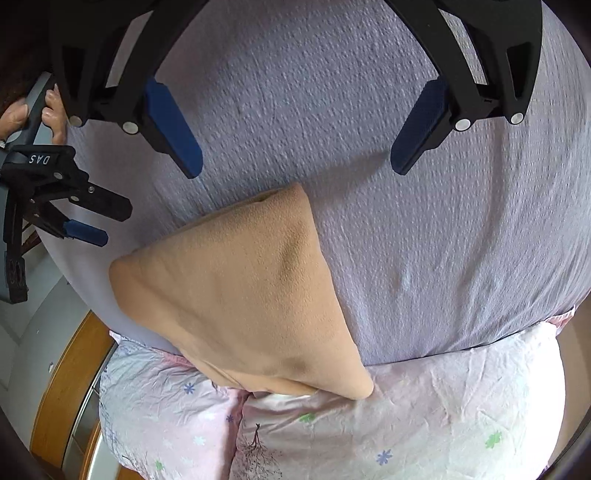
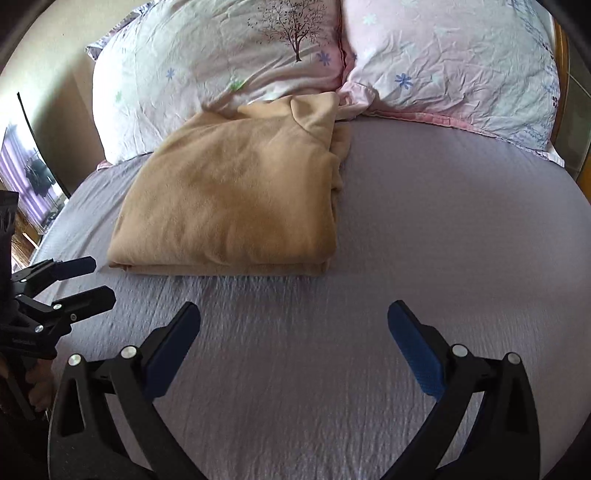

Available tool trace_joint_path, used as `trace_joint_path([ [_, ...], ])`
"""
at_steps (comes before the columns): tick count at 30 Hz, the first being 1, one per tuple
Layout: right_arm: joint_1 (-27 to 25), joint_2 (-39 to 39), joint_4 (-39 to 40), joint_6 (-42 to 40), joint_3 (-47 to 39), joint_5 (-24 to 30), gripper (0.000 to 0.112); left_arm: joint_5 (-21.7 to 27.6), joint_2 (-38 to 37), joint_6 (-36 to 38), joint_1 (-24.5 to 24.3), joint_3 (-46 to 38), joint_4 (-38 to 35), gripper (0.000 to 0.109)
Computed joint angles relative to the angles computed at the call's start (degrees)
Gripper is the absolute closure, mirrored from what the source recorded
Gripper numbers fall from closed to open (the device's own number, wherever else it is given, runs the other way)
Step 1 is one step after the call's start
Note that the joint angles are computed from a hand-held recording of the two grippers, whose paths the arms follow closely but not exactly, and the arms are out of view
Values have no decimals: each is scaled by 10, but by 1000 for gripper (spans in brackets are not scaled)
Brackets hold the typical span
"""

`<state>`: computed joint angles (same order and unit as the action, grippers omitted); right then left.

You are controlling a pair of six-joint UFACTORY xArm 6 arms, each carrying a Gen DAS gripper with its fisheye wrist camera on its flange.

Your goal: Fold small clothes

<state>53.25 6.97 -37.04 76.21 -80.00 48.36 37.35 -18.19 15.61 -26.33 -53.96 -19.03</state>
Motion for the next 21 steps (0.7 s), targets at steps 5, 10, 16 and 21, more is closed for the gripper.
trace_joint_path([
  [5,-4,-1,25,-8,0,2,11,-13,1,-33,-12,5,57,7],
  [10,0,9,25,-17,-15,21,11,-18,3,-84,-27,7,142,7],
  [16,13,46,37,-58,-72,96,11,-16,2,-101,-28,8,164,7],
  [21,15,55,40,-70,-85,110,11,-16,2,-100,-28,7,164,7],
])
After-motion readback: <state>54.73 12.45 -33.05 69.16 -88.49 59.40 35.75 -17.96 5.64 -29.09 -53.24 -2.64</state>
